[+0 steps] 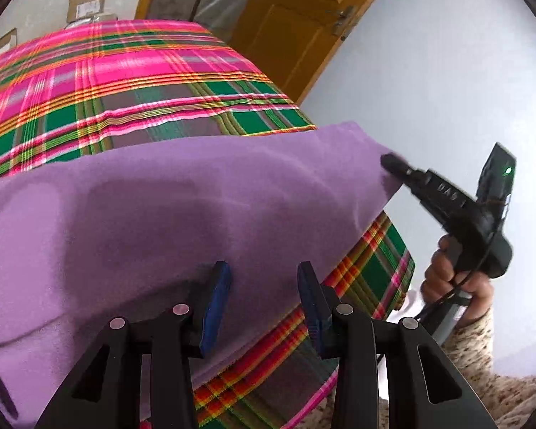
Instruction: Fold clothes
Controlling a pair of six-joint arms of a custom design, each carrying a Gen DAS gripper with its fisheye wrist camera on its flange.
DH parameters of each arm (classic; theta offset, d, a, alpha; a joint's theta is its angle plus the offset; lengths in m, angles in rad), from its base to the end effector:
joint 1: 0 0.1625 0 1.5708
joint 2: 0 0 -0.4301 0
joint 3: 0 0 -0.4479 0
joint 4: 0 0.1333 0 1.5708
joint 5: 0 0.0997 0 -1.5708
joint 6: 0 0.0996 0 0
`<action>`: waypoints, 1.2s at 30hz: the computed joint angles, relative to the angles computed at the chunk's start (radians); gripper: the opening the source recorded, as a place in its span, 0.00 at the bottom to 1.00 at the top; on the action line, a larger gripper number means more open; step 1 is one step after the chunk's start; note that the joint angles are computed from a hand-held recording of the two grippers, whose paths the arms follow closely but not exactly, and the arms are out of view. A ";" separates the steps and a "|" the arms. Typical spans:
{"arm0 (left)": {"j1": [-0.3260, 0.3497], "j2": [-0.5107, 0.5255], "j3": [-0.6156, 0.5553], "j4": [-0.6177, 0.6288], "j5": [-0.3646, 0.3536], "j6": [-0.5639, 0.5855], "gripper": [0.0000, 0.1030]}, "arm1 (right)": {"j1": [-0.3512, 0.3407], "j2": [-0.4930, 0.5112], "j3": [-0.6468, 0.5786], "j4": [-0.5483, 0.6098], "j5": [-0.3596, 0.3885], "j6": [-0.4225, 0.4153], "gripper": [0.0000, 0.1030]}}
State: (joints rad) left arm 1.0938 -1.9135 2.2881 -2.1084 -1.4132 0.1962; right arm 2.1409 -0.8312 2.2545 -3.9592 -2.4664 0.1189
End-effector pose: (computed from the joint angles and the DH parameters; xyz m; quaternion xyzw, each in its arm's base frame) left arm -0.0452 -0.4119 0.3228 0.3221 0.9399 -0.0913 0.0663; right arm 0.2970 -0.3603 0.0837 -0.0172 -0.8232 0.5232 0.2197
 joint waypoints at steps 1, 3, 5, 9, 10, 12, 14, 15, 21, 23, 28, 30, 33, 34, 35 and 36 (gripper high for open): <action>0.002 0.000 0.000 0.001 -0.006 0.001 0.39 | 0.009 0.001 -0.005 -0.001 0.002 -0.010 0.11; 0.008 0.001 -0.002 0.001 -0.014 0.001 0.39 | 0.027 0.004 -0.016 -0.002 0.004 -0.026 0.11; 0.009 0.000 -0.002 0.003 -0.017 0.004 0.39 | 0.044 0.008 -0.030 -0.003 0.009 -0.042 0.11; 0.009 -0.002 -0.001 0.004 -0.020 0.011 0.39 | 0.075 0.016 -0.055 -0.003 0.026 -0.073 0.11; 0.011 -0.001 -0.002 0.007 -0.025 0.011 0.39 | 0.082 0.020 -0.062 -0.001 0.030 -0.081 0.11; 0.014 -0.002 -0.002 0.007 -0.031 0.015 0.39 | 0.096 0.027 -0.076 0.008 0.040 -0.095 0.11; 0.019 -0.004 -0.001 0.004 -0.038 0.019 0.39 | 0.105 0.034 -0.089 0.016 0.053 -0.103 0.11; 0.020 -0.005 -0.001 0.006 -0.039 0.021 0.39 | 0.109 0.036 -0.094 0.022 0.067 -0.103 0.11; 0.032 -0.009 -0.008 0.021 -0.060 0.037 0.39 | 0.129 0.051 -0.134 0.084 0.150 -0.109 0.11; 0.044 -0.006 -0.021 0.034 -0.076 0.037 0.39 | 0.134 0.058 -0.149 0.111 0.171 -0.118 0.11; 0.083 -0.002 -0.067 0.050 -0.144 0.033 0.39 | 0.135 0.077 -0.178 0.183 0.224 -0.113 0.11; 0.109 0.006 -0.105 0.049 -0.204 0.029 0.39 | 0.135 0.089 -0.190 0.216 0.238 -0.107 0.11; 0.160 0.032 -0.171 0.056 -0.321 0.003 0.39 | 0.136 0.118 -0.212 0.256 0.259 -0.093 0.11; 0.172 0.041 -0.187 0.047 -0.343 -0.014 0.40 | 0.136 0.125 -0.218 0.271 0.265 -0.091 0.11; 0.183 0.050 -0.202 0.037 -0.363 -0.031 0.45 | 0.136 0.131 -0.224 0.286 0.271 -0.091 0.11; 0.191 0.056 -0.211 0.024 -0.373 -0.042 0.46 | 0.137 0.140 -0.230 0.300 0.273 -0.091 0.11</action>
State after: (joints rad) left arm 1.2843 -1.8573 2.0771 -2.0840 -1.7861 0.1539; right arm 2.2776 -0.6913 2.0246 -3.6595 -2.1933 0.0276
